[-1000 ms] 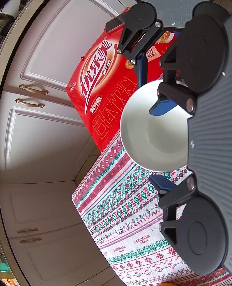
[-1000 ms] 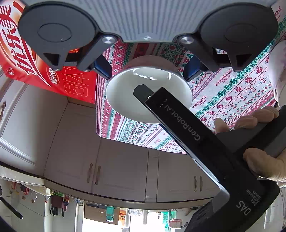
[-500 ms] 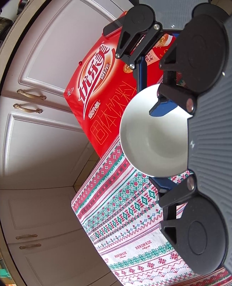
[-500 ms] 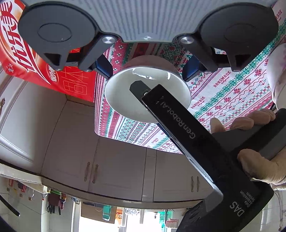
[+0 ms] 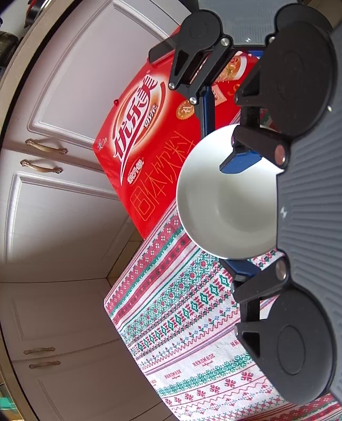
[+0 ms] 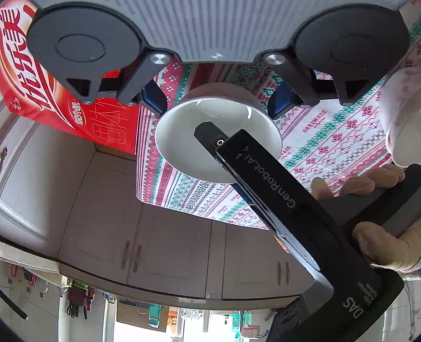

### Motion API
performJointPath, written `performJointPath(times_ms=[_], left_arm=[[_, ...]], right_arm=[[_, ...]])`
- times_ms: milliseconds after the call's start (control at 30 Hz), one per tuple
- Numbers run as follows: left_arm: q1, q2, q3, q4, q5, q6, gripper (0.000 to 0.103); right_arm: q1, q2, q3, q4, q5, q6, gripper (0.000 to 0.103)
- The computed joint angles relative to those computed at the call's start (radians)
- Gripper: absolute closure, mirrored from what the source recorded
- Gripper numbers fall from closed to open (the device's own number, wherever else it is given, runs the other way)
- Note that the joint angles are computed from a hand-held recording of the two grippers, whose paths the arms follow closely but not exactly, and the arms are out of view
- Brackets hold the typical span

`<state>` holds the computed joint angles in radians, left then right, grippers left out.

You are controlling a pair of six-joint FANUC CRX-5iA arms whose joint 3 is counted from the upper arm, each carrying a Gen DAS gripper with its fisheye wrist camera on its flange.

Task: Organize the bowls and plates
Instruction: 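Lift the bowl with the left gripper and carry it over the bowl stack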

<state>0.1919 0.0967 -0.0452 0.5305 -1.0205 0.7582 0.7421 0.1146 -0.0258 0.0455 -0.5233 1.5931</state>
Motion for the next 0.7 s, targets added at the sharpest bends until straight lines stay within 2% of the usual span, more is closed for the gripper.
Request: performJointPath(times_ms=[567, 700], left_arm=[[0.069, -0.254, -0.158, 0.041, -0.032, -0.008, 0.037], [0.103, -0.327, -0.212, 0.057, -0.037, -0.014, 0.037]], right_arm=[[0.067, -0.138, 0.002, -0.049, -0.134, 0.02, 0.016], [0.107, -0.172, -0.02, -0.013, -0.138, -0.004, 0.016]])
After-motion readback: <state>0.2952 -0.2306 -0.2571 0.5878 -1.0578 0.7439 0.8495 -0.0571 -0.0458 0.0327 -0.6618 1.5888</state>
